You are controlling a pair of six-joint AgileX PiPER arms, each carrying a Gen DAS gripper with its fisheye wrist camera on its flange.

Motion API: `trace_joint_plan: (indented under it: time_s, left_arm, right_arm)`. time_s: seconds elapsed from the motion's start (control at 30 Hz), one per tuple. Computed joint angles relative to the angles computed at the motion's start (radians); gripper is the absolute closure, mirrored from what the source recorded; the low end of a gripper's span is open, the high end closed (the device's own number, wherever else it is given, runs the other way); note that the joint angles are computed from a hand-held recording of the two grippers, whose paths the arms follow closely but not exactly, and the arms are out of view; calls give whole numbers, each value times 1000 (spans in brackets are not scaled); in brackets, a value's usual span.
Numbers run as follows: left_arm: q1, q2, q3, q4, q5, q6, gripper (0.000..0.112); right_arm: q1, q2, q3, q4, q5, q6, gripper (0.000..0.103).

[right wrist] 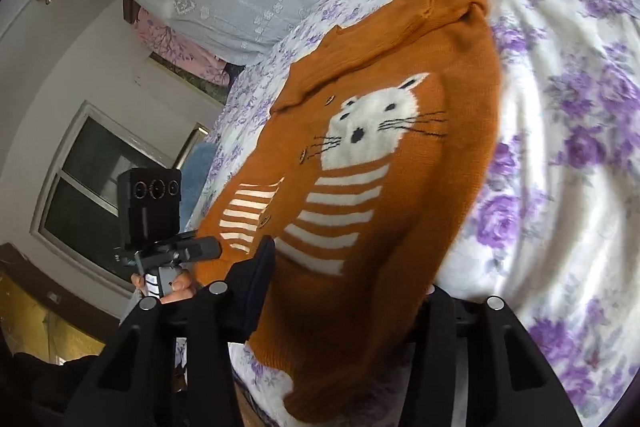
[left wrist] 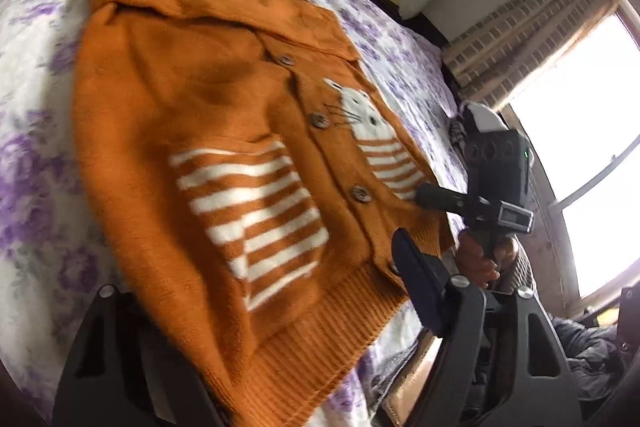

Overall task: Fold small clothes
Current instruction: 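Lift the held hem and fold it toward the collar with the right tool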

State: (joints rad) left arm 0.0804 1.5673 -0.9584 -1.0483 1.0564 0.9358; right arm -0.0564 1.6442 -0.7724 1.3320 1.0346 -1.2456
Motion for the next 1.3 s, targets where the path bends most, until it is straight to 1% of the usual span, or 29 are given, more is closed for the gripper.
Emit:
trace_joint_plan:
  time_s: [0.07, 0.13, 0.2, 0.23, 0.27, 0.33, 0.37, 0.4, 0.43, 0.47, 0.57, 0.6, 0.63, 0.73, 0.8, 0.93, 1.1, 1.3]
  left_arm:
    - [-34, 7, -10, 4, -19, -6, 38]
    - [-39, 17, -16, -5, -21, -6, 37]
    - [-21, 30, -18, -26, 0, 1, 38]
    - [-12, 29, -13, -31, 6, 4, 42]
    - [-1, 24, -6, -31, 10, 3, 45]
    - [12, 12, 9, -28, 8, 2, 58]
    - [19, 6, 16, -29, 9, 3, 61]
    - [20, 2, 20, -29, 6, -1, 67]
    - [26, -3, 25, -29, 6, 1, 72]
    - [28, -6, 28, -30, 3, 0, 75]
    - [30, -18, 34, -38, -9, 5, 88]
    - [35, -26, 37, -46, -11, 13, 94]
    - [42, -30, 36, -52, -8, 21, 97]
    - [66, -53, 26, -89, 8, 49, 99]
    - [76, -64, 13, -97, 8, 56, 99]
    - [61, -68, -29, -73, -21, 29, 99]
    - [30, -69, -77, -36, -66, 1, 99]
    - [17, -52, -142, -31, -87, -20, 99]
  right_arm:
    - [33, 2, -12, 16, -21, 9, 42]
    - [46, 6, -17, 34, -18, 3, 37]
    - [52, -2, -8, 45, -28, 1, 38]
    - [43, -6, 1, 50, -26, -9, 43]
    - [34, -10, 11, 49, -25, -13, 52]
    - [6, -6, 27, 48, -7, -15, 64]
    - [-10, 3, 30, 49, 13, -18, 66]
    - [-28, 11, 32, 46, 39, -22, 67]
    - [-31, 14, 32, 43, 48, -24, 67]
    - [-27, 13, 31, 37, 43, -24, 67]
    - [-5, 8, 22, 32, 16, -14, 67]
    - [-1, 5, 20, 37, 10, -12, 68]
    - [2, -13, 26, 46, -7, -17, 68]
    - [6, -49, 30, 73, -28, -44, 71]
    - [-2, -68, 28, 91, -20, -57, 73]
    - [-19, -94, 12, 117, -11, -66, 74]
    - [7, -94, -34, 113, -48, -42, 75]
    - [7, -74, -90, 124, -50, -10, 77]
